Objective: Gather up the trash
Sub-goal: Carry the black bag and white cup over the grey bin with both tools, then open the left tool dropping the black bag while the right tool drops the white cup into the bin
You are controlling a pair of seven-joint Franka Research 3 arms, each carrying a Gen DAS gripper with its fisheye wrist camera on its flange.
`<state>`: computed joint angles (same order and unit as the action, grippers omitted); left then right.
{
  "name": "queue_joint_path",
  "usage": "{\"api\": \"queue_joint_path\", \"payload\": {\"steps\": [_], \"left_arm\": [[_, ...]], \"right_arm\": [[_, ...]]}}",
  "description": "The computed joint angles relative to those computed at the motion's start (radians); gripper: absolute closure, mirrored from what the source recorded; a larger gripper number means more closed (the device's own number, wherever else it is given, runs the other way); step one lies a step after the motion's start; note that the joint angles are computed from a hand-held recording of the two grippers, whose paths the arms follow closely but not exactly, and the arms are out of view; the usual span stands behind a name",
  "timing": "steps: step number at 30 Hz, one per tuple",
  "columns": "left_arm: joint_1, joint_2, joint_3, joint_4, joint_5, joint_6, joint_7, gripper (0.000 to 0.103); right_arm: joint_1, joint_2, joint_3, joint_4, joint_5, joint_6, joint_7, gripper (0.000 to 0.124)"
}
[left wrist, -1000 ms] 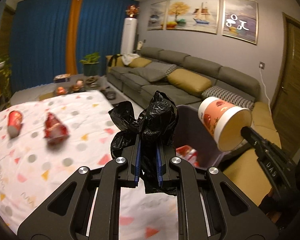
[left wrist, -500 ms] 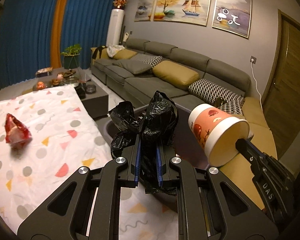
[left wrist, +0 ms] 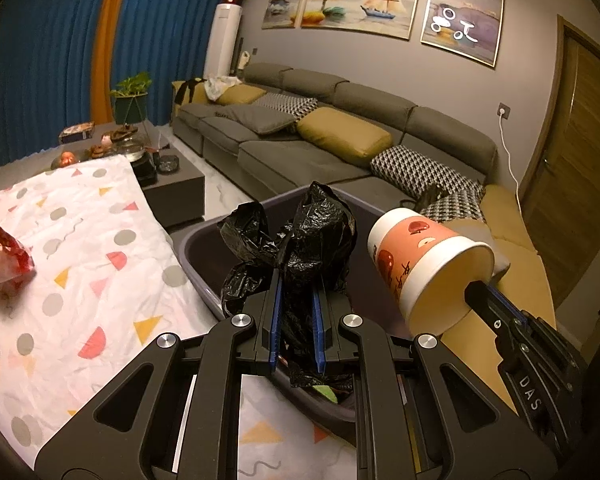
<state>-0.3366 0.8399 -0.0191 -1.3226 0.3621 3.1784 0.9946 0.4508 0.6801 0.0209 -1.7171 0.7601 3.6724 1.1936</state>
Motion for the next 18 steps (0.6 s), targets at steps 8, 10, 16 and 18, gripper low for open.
{"api": "queue_joint_path", "payload": {"steps": [8,10,16,18], "left_arm": [[0.036,0.043,-0.066,0.061,-0.01,-0.046,0.049,0.09],[0.044,0.049,-0.078,0.071,-0.014,-0.053,0.063,0.09],[0.06,0.068,-0.106,0.095,-0.032,-0.076,0.094,0.09],[0.058,0.072,-0.106,0.099,-0.038,-0.079,0.098,0.09]], "right_arm": [[0.018,0.019,-0.02,0.032,0.042,-0.019,-0.025,0.12],[0.022,0.022,-0.023,0.036,0.052,-0.022,-0.03,0.12],[0.037,0.033,-0.039,0.059,0.089,-0.038,-0.055,0.12],[0.04,0.036,-0.041,0.064,0.097,-0.041,-0.062,0.12]]}}
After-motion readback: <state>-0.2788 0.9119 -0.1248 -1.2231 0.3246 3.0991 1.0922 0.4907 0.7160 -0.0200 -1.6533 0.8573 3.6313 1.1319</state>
